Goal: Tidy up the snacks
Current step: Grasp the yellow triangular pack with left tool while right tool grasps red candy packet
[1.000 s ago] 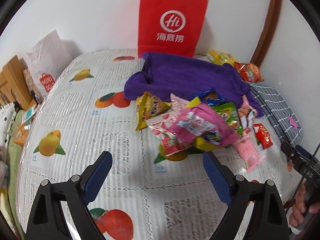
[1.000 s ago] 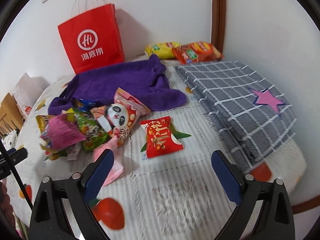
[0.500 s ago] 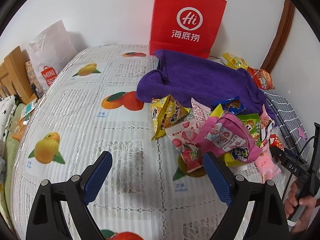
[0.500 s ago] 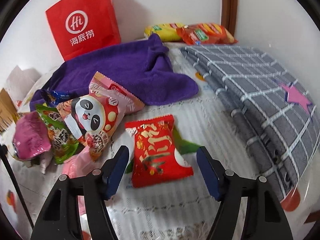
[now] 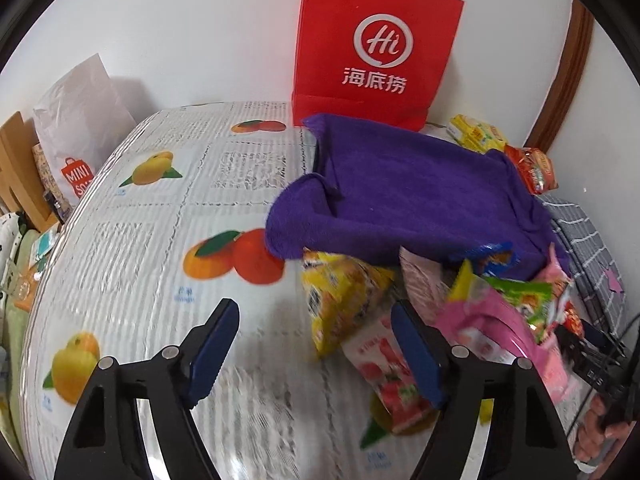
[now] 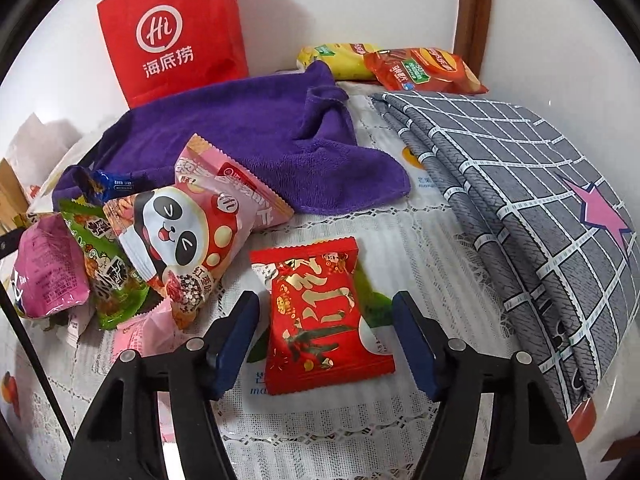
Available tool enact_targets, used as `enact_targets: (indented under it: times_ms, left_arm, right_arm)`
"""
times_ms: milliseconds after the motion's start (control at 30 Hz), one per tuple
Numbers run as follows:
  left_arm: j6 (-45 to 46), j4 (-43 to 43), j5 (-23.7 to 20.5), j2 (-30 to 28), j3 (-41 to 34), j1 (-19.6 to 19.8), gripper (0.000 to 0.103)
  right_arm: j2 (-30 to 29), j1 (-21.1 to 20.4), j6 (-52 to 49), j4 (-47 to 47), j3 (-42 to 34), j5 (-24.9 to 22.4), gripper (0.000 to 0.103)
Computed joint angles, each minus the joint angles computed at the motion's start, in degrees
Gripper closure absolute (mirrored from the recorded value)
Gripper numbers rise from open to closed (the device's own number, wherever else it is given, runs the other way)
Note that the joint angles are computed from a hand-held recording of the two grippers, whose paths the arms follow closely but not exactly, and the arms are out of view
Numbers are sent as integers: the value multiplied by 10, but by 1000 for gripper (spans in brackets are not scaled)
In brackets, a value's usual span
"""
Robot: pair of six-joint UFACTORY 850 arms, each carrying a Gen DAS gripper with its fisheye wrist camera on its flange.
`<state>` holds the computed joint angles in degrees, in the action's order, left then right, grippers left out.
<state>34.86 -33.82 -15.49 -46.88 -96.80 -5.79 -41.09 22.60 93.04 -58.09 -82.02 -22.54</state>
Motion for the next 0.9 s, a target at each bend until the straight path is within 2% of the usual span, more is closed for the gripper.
enact_targets:
  times_ms: [267,300,467,533,600,700,900]
  left_arm:
    - [-37,51,-69,-67,-88,-4,28]
    - [-37,49,-72,-73,-94,-5,31]
    - [1,10,-60,-75,-93,-6,41]
    - [33,-13,-62,-76,-94,-7,55]
    - [37,-13,-54,-73,-90,-9,58]
    - [58,-25,-48,-69,-83,-11,66]
    - [81,-34,-4,-52,-55,-17,68]
  right_arm:
    - [0,0,7,-5,1,-2,36]
    - [0,1,10,-7,1,-3,38]
    - [1,-1,24,-17,5,-4,42]
    - [3,-1,38,-25,9,-7,47]
    - [6,-4,60,-39,15,-4,54]
    - [13,-8,98,-65,26,10,58]
    - [14,-8,106,-71,28,11,59]
